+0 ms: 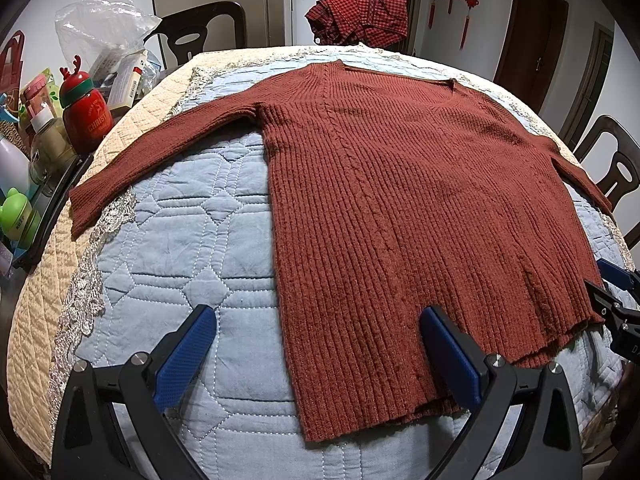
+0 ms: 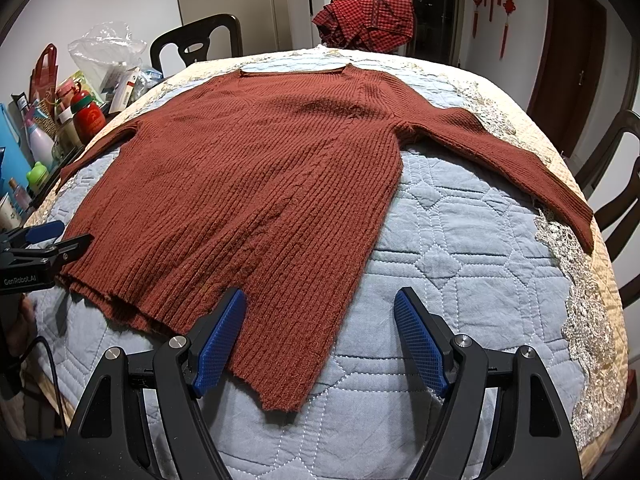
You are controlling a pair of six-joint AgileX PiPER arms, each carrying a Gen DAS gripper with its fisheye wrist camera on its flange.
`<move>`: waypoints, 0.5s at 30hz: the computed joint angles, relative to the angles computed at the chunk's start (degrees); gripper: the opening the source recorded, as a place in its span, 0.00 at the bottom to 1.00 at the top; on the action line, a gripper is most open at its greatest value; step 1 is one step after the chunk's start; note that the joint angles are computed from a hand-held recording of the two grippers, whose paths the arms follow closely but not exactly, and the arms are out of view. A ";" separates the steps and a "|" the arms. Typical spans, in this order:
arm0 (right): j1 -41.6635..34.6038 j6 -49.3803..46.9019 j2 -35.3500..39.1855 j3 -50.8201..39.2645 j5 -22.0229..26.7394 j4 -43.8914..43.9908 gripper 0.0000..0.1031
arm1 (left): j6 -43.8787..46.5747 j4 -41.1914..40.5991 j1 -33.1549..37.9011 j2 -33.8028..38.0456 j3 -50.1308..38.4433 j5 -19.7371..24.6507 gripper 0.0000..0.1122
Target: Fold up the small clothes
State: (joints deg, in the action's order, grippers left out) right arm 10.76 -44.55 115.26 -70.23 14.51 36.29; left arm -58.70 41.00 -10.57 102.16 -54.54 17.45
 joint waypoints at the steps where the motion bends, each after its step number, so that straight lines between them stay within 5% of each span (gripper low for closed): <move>1: 0.00 0.00 0.00 0.00 0.00 0.00 0.74 | 0.00 0.00 0.00 0.00 0.00 0.00 0.92; 15: 0.20 0.53 0.37 -0.07 -0.27 -0.44 0.74 | 0.05 -0.31 -0.28 0.14 -0.49 0.42 0.92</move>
